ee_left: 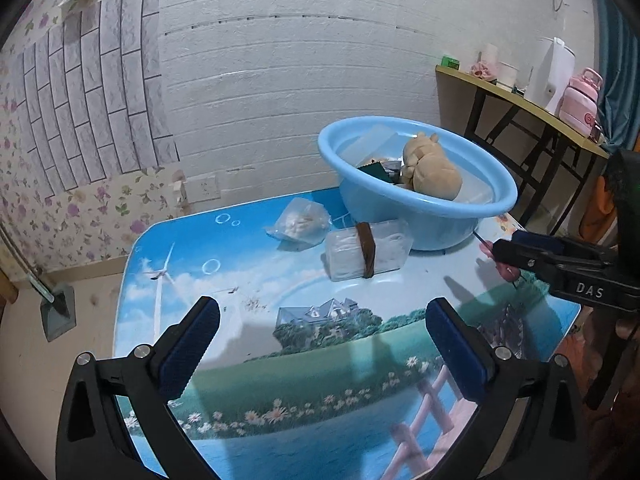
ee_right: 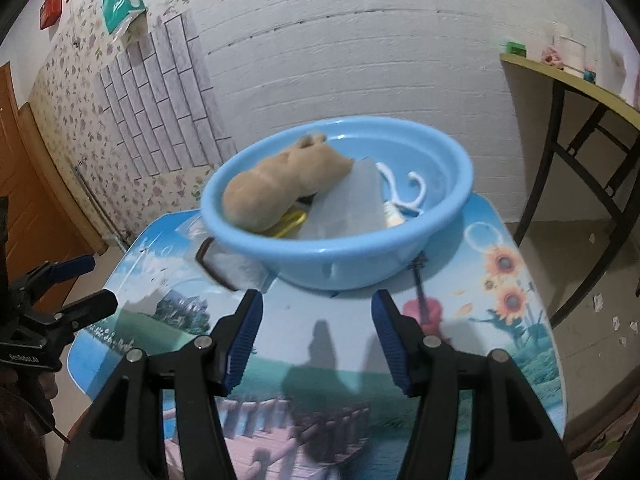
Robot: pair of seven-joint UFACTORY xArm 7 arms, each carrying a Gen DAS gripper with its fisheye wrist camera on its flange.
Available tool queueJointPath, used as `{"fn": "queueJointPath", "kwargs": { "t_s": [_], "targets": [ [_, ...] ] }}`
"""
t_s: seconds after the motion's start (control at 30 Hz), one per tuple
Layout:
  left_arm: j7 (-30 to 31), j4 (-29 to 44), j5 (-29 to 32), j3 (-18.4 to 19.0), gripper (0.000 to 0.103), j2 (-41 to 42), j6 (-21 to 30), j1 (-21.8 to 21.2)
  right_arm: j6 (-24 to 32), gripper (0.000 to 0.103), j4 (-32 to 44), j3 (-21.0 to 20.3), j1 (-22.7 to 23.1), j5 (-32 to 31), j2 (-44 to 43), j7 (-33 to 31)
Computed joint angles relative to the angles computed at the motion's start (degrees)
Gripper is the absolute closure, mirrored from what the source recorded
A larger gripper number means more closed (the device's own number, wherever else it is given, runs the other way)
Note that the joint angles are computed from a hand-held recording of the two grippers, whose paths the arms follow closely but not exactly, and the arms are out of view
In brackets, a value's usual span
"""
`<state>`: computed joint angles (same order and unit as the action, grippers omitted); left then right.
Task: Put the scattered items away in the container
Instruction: 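Withdraw both grippers from the basin back over the table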
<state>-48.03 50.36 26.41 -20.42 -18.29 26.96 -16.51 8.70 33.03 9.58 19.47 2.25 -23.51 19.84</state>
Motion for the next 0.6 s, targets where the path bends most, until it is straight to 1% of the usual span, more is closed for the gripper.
{"fn": "queueJointPath", "kwargs": {
  "t_s": [0.03, 0.1, 0.17, 0.2, 0.23, 0.27, 0.3, 0.4, 0.5, 0.6],
  "targets": [
    [0.3, -0.4, -0.2, 0.3, 0.000, -0.5, -0.1, -0.1, 0.0, 0.044, 0.2, 0.0, 0.4, 0.5, 0.4, 0.5],
    [0.5, -1.5, -0.2, 0.5, 0.000, -1.8, 0.0, 0.1, -0.4, 0.033, 1.2, -0.5, 2.3, 2.8, 2.3, 1.7],
    [1.2, -2.9, -0.9, 1.0, 0.000, -2.9, -0.1, 0.2, -0.5, 0.027, 2.6, 1.0, 2.2, 2.6, 4.2, 3.2],
    [1.6, -3.7, -1.5, 1.3, 0.000, -3.6, -0.4, 0.3, -0.6, 0.025, 3.4, 3.1, 0.6, 1.1, 5.1, 5.1],
    [2.0, -4.4, -2.1, 1.6, 0.000, -4.1, -0.7, 0.4, -0.9, 0.025, 4.4, 5.4, -1.3, -1.3, 6.1, 7.3],
    [2.5, -5.5, -3.1, 2.1, 0.000, -4.7, -1.3, 0.4, -1.3, 0.023, 5.1, 6.9, -2.4, -3.1, 7.0, 8.9],
    [2.9, -6.2, -3.9, 2.5, 0.000, -5.1, -1.7, 0.5, -1.7, 0.018, 6.0, 8.0, -3.1, -5.1, 8.0, 10.1],
    [4.6, -8.7, -6.9, 3.9, 0.000, -6.3, -3.6, 0.7, -0.4, 0.009, 10.0, 15.8, -10.3, -16.8, 11.2, 19.8],
    [7.4, -10.5, -10.1, 5.7, 0.000, -7.0, -5.9, 0.7, 1.8, 0.004, 14.5, 17.4, -11.4, -23.0, 15.4, 25.5],
    [10.5, -11.8, -12.5, 7.0, 0.000, -7.6, -7.7, 1.1, 6.9, 0.004, 19.2, 18.7, -12.0, -32.0, 19.0, 33.5]
  ]
}}
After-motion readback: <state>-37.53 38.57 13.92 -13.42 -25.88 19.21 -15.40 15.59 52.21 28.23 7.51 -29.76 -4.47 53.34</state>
